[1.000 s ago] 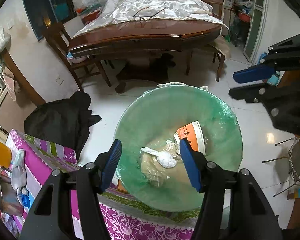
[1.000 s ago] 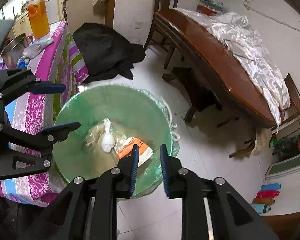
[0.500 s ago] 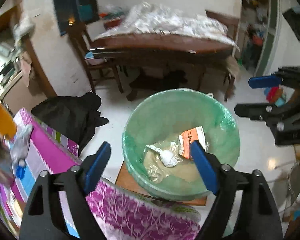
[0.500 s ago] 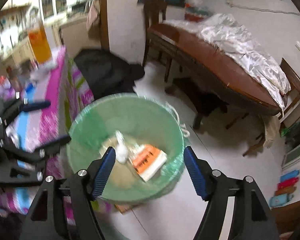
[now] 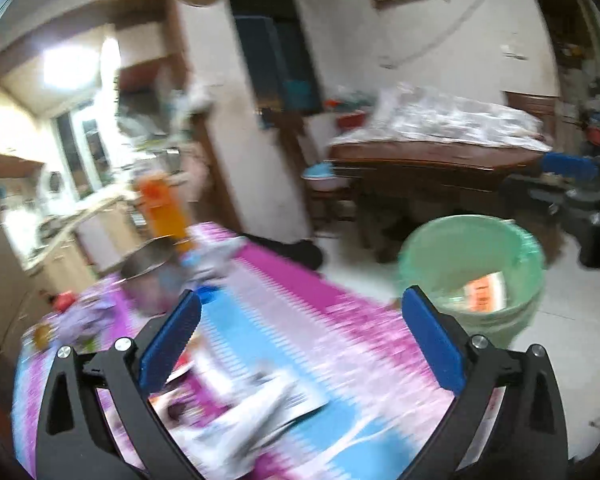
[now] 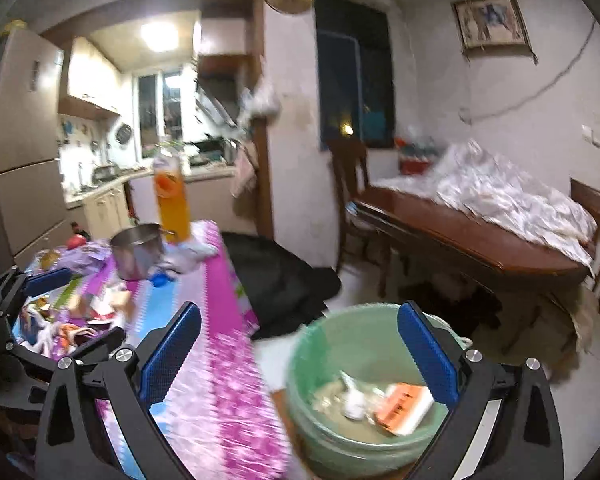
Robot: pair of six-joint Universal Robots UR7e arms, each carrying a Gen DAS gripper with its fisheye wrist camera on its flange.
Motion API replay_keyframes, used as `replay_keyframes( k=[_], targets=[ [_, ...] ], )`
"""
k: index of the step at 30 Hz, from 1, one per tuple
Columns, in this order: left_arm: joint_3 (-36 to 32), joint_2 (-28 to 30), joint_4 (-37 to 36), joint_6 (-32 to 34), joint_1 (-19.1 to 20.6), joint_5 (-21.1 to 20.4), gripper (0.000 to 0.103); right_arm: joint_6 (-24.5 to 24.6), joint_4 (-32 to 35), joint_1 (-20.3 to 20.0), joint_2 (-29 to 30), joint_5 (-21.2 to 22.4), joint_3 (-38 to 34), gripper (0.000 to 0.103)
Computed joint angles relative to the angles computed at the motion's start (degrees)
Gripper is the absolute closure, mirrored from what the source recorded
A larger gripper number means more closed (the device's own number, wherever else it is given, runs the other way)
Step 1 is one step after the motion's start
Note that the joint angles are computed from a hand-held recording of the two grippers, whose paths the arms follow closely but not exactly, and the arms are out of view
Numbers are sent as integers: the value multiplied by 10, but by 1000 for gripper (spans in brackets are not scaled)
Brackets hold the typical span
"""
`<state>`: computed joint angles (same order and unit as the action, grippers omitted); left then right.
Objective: Collect trash
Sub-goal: 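Swing both tools back toward the table, then grasp the blue cigarette box with the left tool while the right tool grasps the white plastic bag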
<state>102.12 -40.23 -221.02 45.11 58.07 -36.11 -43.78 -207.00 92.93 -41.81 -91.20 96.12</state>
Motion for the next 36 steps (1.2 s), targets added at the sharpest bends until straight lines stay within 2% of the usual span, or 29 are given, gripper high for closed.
replay_keyframes(
  k=[2,6,10,13,15,18,19,21,22,23,26,29,30,32,34,36],
  targets=[
    [30,-25,-18,-14,3,25,6,-18,-25,10,12,9,11,5],
    [99,-94,-55,-95,17,72,6,-46,-37,28,31,9,25,5],
    [131,-141,-122,-97,37,128,6,-64,-7,42,55,-4,19,5],
    [167,-200,-100,-156,64,156,6,-65,70,42,59,17,9,5],
    [196,-235,-50,-224,81,170,6,-92,159,40,57,46,2,5],
    [232,-272,42,-323,97,170,6,-171,295,53,69,38,-39,5],
    [243,-288,82,-355,104,165,6,-220,329,61,78,23,-57,5],
    [261,-311,120,-376,114,151,6,-311,347,76,98,-15,-82,5],
    [266,-323,144,-381,118,136,6,-358,380,83,107,-35,-102,5],
    [275,-340,157,-376,121,123,6,-408,407,92,120,-62,-126,5],
    [268,-353,180,-327,134,94,6,-472,528,112,154,-129,-210,5],
    [236,-348,196,-241,149,75,6,-549,574,130,190,-177,-265,5],
    [225,-345,197,-207,155,71,6,-566,581,132,192,-179,-269,5],
    [203,-350,236,-144,173,37,6,-586,615,137,206,-201,-294,7],
    [184,-356,275,-72,190,-9,8,-578,639,141,223,-226,-315,15],
    [164,-354,301,-9,202,-38,10,-580,649,142,233,-251,-325,37]
  ],
)
